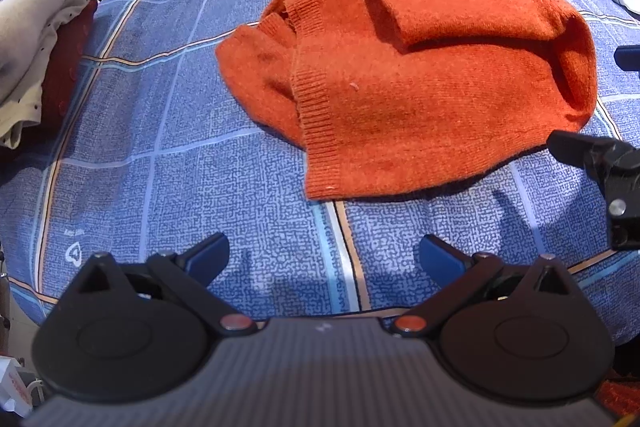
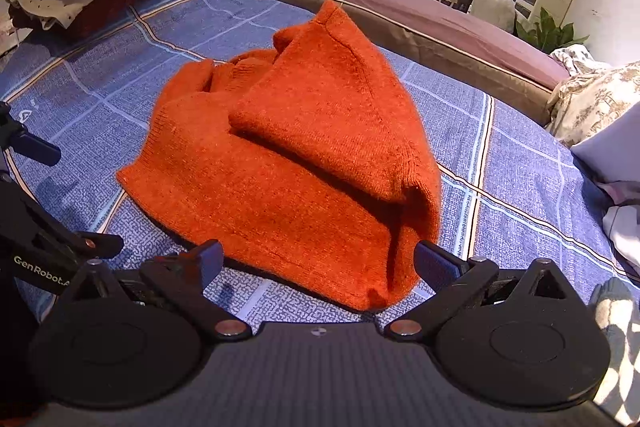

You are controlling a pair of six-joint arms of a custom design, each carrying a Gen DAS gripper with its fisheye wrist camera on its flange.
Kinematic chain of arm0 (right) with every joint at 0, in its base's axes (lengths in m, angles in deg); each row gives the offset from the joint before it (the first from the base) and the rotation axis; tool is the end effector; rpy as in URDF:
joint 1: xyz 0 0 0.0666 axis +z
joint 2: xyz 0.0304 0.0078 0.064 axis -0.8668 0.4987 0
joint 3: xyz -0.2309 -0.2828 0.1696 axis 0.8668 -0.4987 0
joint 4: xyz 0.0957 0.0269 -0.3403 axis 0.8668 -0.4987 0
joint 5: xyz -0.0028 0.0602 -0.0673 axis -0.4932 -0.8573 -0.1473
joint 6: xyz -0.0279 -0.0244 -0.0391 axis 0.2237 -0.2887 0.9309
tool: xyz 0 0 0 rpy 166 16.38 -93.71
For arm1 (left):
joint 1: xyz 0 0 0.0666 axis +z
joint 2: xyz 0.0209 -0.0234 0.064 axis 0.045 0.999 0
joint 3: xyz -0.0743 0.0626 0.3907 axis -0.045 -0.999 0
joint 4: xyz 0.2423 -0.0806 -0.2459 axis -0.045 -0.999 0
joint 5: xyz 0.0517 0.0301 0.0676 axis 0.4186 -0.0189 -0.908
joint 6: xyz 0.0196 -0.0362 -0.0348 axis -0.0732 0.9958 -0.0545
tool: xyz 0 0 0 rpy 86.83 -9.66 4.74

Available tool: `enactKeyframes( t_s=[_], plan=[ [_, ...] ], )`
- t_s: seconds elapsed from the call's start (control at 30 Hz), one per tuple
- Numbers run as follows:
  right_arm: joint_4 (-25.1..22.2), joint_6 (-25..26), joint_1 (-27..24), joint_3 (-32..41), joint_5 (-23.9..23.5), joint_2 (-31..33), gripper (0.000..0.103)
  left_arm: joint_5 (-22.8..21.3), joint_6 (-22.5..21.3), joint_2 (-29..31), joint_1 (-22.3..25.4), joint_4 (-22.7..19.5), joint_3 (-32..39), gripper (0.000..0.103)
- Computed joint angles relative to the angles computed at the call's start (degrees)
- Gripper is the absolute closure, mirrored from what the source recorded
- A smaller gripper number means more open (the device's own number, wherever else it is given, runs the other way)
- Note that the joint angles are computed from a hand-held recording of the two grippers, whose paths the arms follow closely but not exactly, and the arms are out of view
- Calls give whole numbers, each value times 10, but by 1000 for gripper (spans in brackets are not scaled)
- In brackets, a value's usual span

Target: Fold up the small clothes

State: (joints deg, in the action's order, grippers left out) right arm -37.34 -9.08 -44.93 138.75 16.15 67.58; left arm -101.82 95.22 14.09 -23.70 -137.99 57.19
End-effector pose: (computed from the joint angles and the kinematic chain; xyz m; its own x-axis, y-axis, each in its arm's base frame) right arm 0.4435 0.1220 0.4046 -0.5886 -0.4733 -0.6554 -0.5042 0.8486 -0.1601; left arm 0.3871 -0.1785 0.4154 -0.9009 0.0824 -0.4262 0.0075 0.9846 0.1745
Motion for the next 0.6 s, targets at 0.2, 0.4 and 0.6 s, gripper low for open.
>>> enactKeyframes(
  t_s=[0.2, 0.4, 0.6],
  plan=[
    [33, -35, -7, -15, -25, -5, 0, 6, -9, -20, 8, 44, -24, 0],
    [73, -107, -34, -21, -106, 3, 0, -4, -15, -40, 20, 94, -55, 12],
    [154, -3, -10, -23, -39, 28, 0, 17, -15, -49, 55, 114, -78, 39]
  ],
)
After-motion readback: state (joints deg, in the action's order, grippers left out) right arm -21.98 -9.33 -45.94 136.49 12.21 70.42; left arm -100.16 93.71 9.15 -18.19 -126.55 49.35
